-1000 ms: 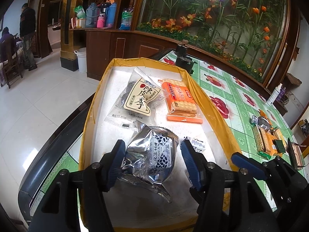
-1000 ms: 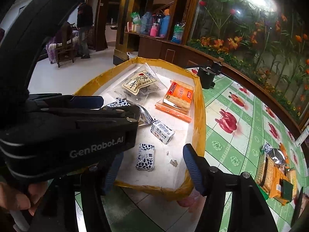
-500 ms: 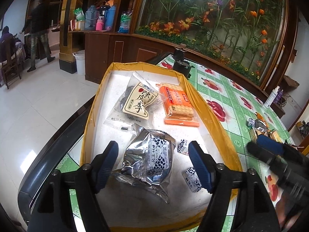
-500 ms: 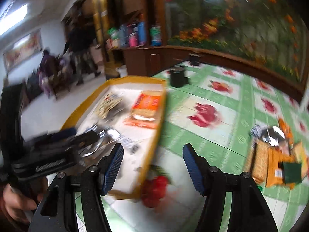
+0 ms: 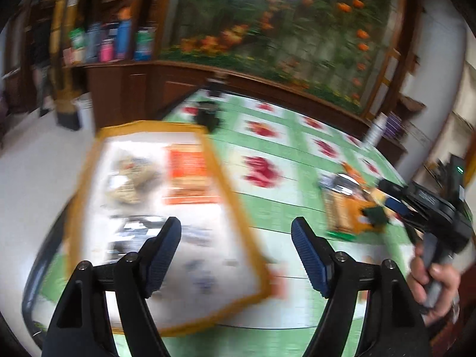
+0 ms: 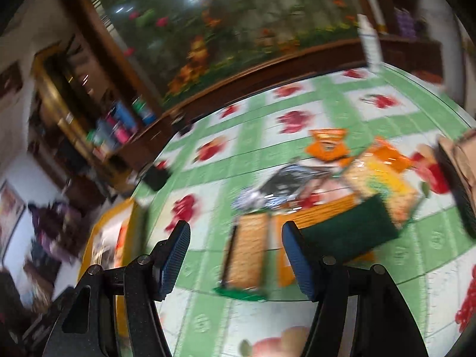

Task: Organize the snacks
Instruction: 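Move both open grippers from the tray back over the snack pile, then grasp the clear plain cracker pack with green edge with the left gripper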

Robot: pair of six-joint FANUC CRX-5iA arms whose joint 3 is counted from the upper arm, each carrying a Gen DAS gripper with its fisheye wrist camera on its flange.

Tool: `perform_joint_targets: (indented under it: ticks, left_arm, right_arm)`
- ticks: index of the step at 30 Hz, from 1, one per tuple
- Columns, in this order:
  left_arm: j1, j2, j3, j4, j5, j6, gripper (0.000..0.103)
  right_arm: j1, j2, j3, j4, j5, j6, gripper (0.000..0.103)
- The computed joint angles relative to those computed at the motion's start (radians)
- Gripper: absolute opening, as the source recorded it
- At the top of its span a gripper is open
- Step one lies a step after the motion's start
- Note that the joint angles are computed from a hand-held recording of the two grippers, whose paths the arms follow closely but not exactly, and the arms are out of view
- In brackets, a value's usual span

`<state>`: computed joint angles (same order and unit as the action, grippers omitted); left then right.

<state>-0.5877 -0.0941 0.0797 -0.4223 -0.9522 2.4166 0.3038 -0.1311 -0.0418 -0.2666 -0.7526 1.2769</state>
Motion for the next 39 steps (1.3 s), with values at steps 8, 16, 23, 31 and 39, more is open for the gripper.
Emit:
perform_joint_targets:
  ticks: [8,16,23,31,39]
  left_arm:
    - [-0.002,0.3,0.25,0.296,-0.015,-0.324,0.08]
    - [-0.025,0.623,0.651,0.248,-0.255,-0.345,0.08]
    - [-0.039,0.632,0.622,0.164,-0.188,-0.3,0.046]
    - [0.018,0.549,0.499,0.189,-0.101,-0.26,0.046]
    - [0.026,0.499,0.474,0.079,-0.094,-0.131,0.046]
  right_arm:
    - [-0.117,0.006,0.01,-0.031,-0.024,-0.07,0.068]
    - [-0.226,0.021,0.011,-0.046,-0.042,-0.104,0.068]
    - [-0.244,0.062,0.057,-0.097,-0.123,-0.058,0.068]
    - [-0.218,0.117,0.095,-0.105,-0.162,-0.013,0.068]
    - [-0.306,0.136,0.183,-0.48,-0.423,0.359,0.069]
